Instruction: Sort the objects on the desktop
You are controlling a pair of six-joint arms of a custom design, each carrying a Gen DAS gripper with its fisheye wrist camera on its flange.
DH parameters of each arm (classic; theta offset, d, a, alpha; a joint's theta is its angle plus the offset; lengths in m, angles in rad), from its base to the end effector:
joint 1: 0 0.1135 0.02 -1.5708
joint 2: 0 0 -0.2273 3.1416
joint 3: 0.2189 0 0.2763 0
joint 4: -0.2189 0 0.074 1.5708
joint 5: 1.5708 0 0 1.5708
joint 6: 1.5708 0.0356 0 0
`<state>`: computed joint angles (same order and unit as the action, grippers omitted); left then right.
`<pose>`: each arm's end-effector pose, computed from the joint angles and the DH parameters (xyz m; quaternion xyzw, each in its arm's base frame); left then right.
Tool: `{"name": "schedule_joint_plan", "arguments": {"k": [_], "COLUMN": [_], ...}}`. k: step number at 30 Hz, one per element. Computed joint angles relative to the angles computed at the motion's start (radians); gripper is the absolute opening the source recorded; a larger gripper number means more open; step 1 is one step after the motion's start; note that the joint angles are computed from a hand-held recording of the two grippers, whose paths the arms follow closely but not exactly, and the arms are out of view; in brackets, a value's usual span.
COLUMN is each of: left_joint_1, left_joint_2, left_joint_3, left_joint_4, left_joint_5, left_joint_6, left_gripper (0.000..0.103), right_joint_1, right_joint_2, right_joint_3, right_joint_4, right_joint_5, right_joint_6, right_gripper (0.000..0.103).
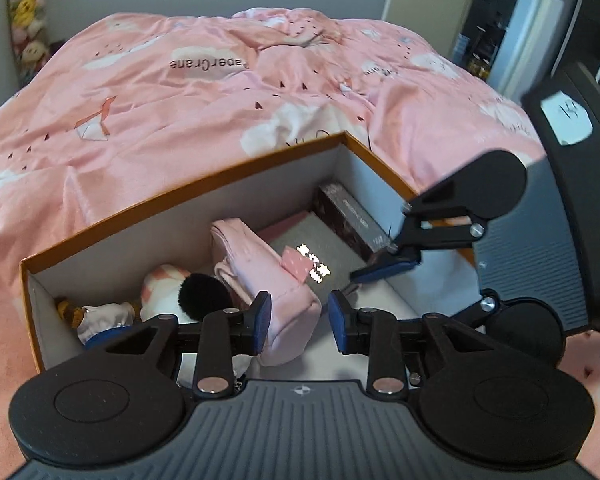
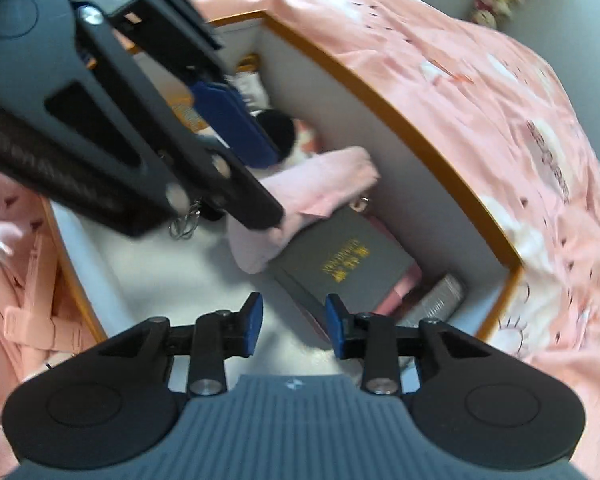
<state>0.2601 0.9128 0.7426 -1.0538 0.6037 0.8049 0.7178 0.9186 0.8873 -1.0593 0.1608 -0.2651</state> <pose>0.1908 0.0299 0.2096 0.3024 0.8920 -0.1687 0.2906 0.1573 0.1298 0.2489 -0.4400 0.8626 -0.0228 0.2485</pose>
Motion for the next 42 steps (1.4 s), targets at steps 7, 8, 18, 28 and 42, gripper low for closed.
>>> {"name": "schedule_joint_plan", "arguments": {"k": [7, 8, 18, 28, 42], "left_joint_1": [-0.008, 0.001, 0.016, -0.03, -0.009], "left_joint_2": [-0.017, 0.002, 0.058, 0.011, 0.056], "left_joint_3": [-0.057, -0.051, -0.044, -0.086, -0.072], "left_joint_4": [0.066, 0.063, 0.078, 0.122, 0.102], "left_joint_5": [-0.044, -0.035, 0.002, -0.1, -0.115], "left_joint_6": [-0.013, -0.013, -0.014, -0.016, -0.049], "left_gripper": [0.036, 0.036, 0.035, 0.029, 0.022], "right_joint_1": [0.096, 0.088, 0.017, -0.051, -0.098], "right_joint_2": [0.107, 0.14, 0.22, 0.18, 0.167], "right_joint_3": [-0.062, -0.07, -0.072, -0.09, -0.109], "right_joint_4": [0.181, 0.217, 0.327, 0.335, 0.35], "right_joint_5": [0.118, 0.122, 0.135, 0.073, 0.03], "right_joint_6": [-0.094, -0.094, 0.04, 0.107, 0.39], "right_gripper": [0.041, 0.041, 0.045, 0.046, 0.029]}}
